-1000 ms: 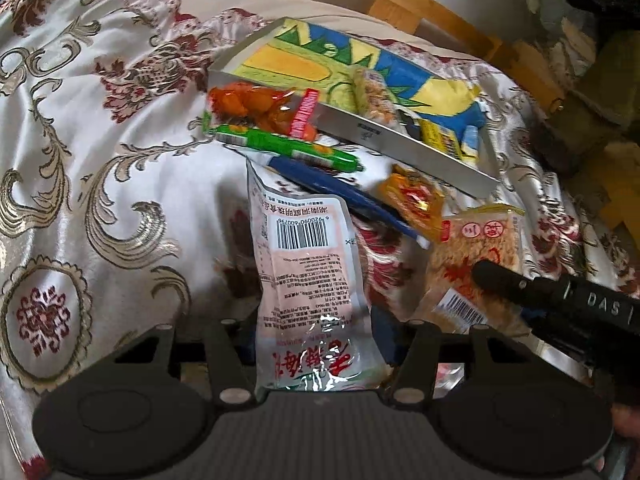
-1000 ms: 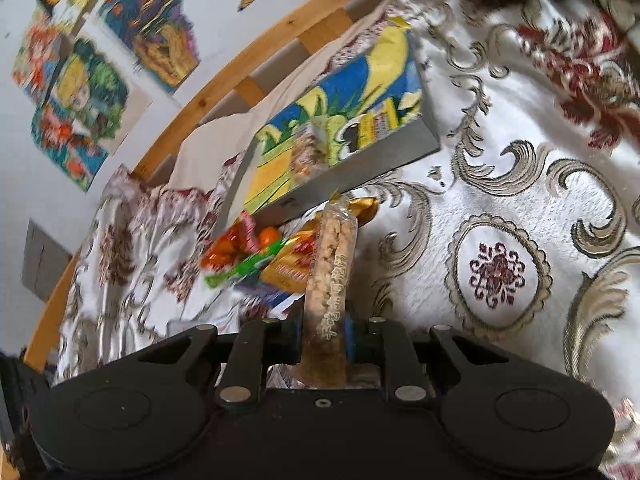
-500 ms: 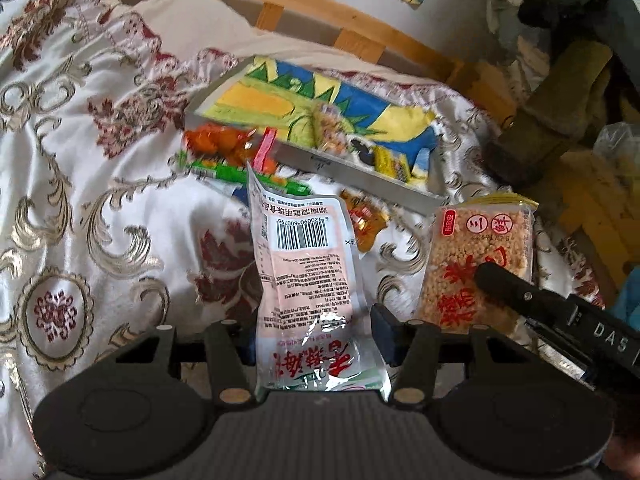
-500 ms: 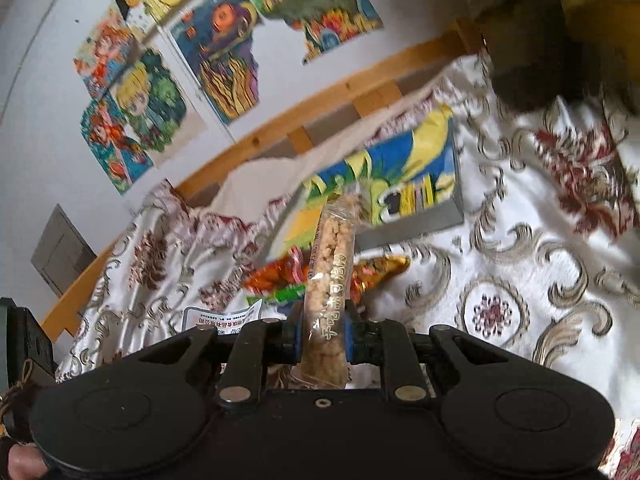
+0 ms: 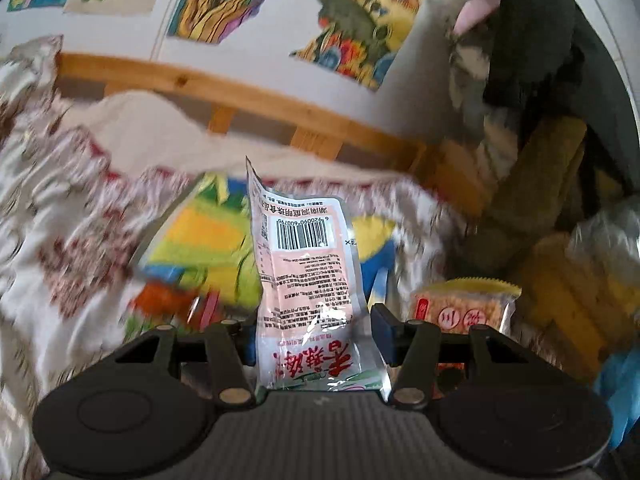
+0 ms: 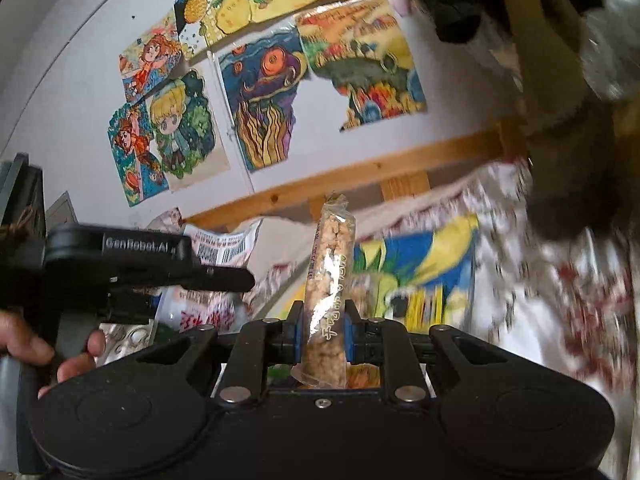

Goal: Organize snacks
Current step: 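Lift white barcode packet with left tool while right tool lifts cracker packet, then lower white packet into grey tray with left tool while right tool lowers cracker packet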

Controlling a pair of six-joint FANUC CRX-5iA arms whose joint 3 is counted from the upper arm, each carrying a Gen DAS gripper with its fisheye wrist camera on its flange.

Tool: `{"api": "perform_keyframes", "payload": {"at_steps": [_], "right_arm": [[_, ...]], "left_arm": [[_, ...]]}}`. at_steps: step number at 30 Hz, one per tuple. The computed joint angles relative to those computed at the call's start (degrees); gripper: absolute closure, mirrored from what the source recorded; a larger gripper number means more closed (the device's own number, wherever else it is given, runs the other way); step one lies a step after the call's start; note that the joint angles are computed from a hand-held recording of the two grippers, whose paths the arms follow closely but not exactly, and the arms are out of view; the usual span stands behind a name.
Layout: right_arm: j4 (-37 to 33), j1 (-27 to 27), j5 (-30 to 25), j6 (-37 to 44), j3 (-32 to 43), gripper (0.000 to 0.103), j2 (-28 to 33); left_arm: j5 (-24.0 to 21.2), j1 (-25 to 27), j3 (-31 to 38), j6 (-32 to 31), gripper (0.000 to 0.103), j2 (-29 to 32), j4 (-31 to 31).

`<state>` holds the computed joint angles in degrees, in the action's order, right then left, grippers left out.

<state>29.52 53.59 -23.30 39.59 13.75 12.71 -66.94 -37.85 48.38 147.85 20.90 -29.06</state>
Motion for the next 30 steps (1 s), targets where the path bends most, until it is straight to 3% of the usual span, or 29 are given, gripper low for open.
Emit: {"api": "perform_keyframes", "payload": {"at_steps": [6,11,16,19,23,26,30], "right_arm": [[-5.3,-4.3,2.2,5.0,9.9,0.083,8.0],[-16.5,-7.6,2.2,10.1,17.2,0.083,13.3],[-15.3,-9.1,3.4,7.6,17.7,0.083,16.1],[-20.6,-9.7,-0.8,11.7,21.6,0.083,18.3],[-24.1,-10.2,-6.0,14.2,25.3,0.082,20.6],[-27.2,-10.7,-5.7,14.7,25.5,0.082,20.9],[-25.1,-10.6,-6.6,11.8,25.7,0.079,21.2]], "left_arm": [[2.4,3.3,8.6,-1.9,0.046,7.0,0.4],[2.4,6.0,15.1,-2.3,0.046,13.3,2.3],[0.6,7.9,24.4,-6.5,0.046,20.9,5.5],[-1.6,8.6,30.6,-9.6,0.046,25.7,7.5],[-1.0,9.4,31.1,-10.3,0.046,27.7,10.2],[-1.9,9.4,32.6,-10.7,0.046,29.3,10.5],[-4.6,9.5,37.0,-12.7,0.046,32.3,11.6]]}}
